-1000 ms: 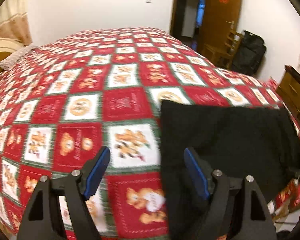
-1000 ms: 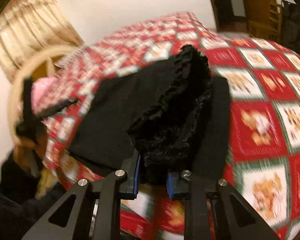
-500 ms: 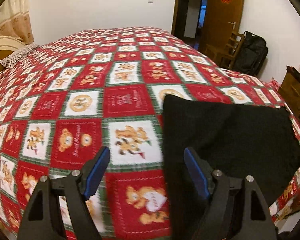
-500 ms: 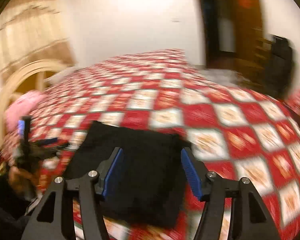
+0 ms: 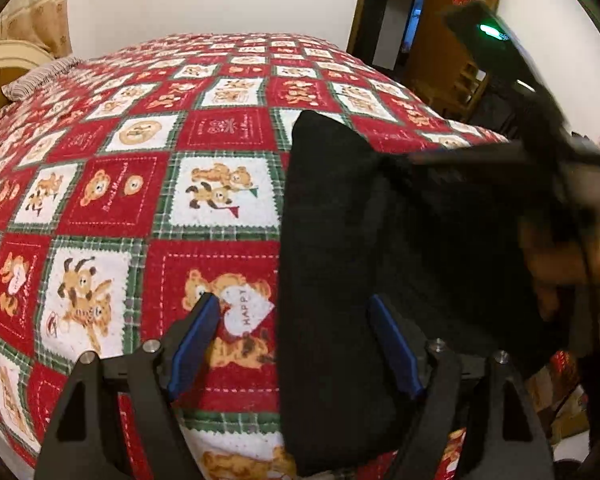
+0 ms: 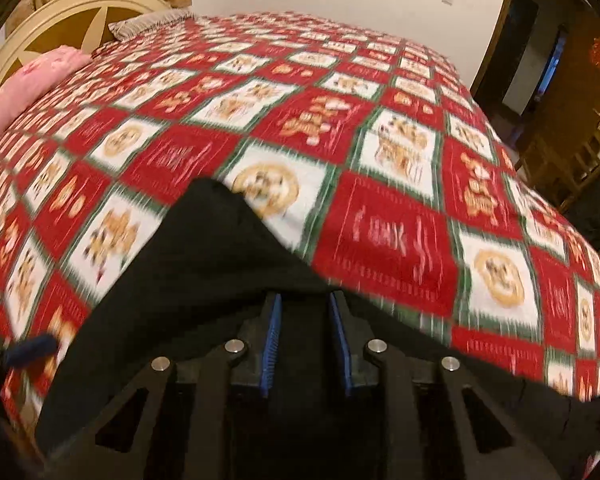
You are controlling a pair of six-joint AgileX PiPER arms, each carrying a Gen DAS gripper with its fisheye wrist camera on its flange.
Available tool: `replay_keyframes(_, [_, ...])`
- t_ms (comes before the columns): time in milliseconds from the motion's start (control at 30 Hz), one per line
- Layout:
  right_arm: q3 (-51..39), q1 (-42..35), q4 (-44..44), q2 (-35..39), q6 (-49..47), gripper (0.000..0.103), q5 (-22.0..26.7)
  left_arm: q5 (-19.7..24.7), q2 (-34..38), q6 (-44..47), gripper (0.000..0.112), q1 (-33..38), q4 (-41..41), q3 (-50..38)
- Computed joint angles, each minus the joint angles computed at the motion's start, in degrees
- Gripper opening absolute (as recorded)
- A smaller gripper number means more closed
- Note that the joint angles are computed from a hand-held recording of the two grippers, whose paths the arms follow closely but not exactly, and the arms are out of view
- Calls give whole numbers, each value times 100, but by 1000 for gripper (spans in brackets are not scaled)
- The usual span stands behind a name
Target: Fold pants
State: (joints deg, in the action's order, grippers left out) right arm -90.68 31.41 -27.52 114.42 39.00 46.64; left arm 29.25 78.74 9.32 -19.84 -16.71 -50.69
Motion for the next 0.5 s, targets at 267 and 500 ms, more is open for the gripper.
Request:
replay_keyframes(267, [478, -519, 1483, -649, -806, 34, -870, 122, -252, 820, 80, 265, -773, 266])
replay_keyframes(500, [-1780, -102, 1987, 1004, -1974, 8, 456, 76, -286, 630, 81, 162, -590, 290])
